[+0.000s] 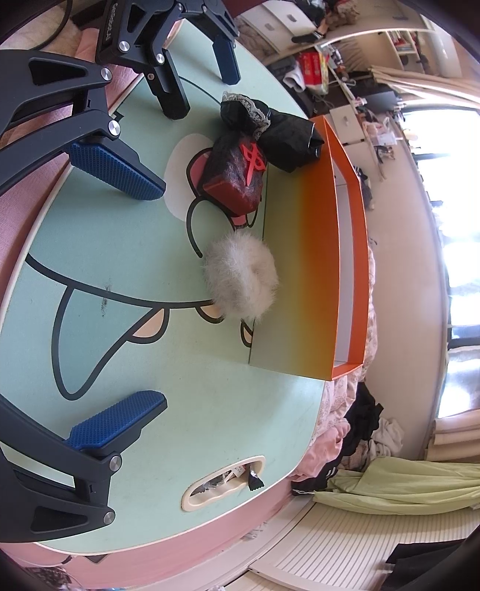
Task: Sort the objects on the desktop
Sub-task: 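Lift the bag out with the left tool and drop it beside the pouch, then reach the right tool into the box and grasp the tan fluffy ball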
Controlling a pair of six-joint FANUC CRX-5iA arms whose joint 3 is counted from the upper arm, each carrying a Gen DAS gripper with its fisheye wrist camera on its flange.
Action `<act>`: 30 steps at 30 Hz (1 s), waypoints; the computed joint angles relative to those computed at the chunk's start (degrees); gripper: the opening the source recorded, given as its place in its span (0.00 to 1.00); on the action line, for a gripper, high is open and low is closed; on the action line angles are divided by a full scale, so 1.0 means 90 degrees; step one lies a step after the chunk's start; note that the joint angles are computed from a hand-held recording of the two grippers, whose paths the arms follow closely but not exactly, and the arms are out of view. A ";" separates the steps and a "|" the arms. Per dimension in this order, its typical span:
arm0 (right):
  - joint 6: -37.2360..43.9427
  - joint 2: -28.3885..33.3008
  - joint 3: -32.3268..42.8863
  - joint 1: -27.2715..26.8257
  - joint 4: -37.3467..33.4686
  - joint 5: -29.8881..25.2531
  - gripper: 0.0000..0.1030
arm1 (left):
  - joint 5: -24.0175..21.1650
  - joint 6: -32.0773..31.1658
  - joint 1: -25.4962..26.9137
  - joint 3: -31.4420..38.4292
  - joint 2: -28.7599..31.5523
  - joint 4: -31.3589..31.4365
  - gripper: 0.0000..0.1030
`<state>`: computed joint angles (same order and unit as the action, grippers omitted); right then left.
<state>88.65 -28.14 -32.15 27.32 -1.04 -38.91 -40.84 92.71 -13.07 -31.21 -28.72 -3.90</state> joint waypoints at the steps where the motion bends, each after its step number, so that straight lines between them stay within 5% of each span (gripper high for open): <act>1: 0.0012 -0.0005 0.0001 -0.0007 -0.0008 -0.0003 1.00 | -0.0004 0.0002 -0.0001 0.0005 0.0002 -0.0001 1.00; 6: 0.0034 -0.0014 0.0007 -0.0040 -0.0040 0.0015 0.97 | -0.0011 0.0066 -0.0043 0.0023 0.0010 -0.0047 1.00; 12: 0.1606 -0.0053 0.0790 -0.1076 -0.1765 -0.0141 0.81 | -0.0023 0.0144 -0.0095 0.0057 0.0034 -0.0106 1.00; 14: 0.2091 0.0286 0.1594 -0.1689 -0.2709 -0.0573 0.78 | 0.0063 0.0235 -0.0150 0.0063 0.0124 -0.0174 1.00; 16: 0.2151 0.1163 0.2849 -0.2168 -0.3413 -0.1643 0.69 | 0.0034 0.0234 -0.0149 0.0065 0.0100 -0.0175 1.00; 18: 0.1619 0.2040 0.3876 -0.2028 -0.3282 -0.2436 0.48 | 0.0030 0.0257 -0.0165 0.0075 0.0104 -0.0190 1.00; 21: 0.1051 0.3254 0.5121 -0.1517 -0.3002 -0.3329 0.37 | 0.0090 0.0179 -0.0116 0.0027 0.0095 -0.0131 1.00; 28: -0.0246 0.4456 0.5494 0.0043 -0.0725 -0.3376 0.39 | 0.0174 -0.0287 0.0149 -0.0171 -0.0114 0.0211 1.00; 30: -0.0644 0.4414 0.5110 0.0359 0.0116 -0.2907 0.55 | 0.0170 -0.0620 0.0350 -0.0292 -0.0264 0.0466 1.00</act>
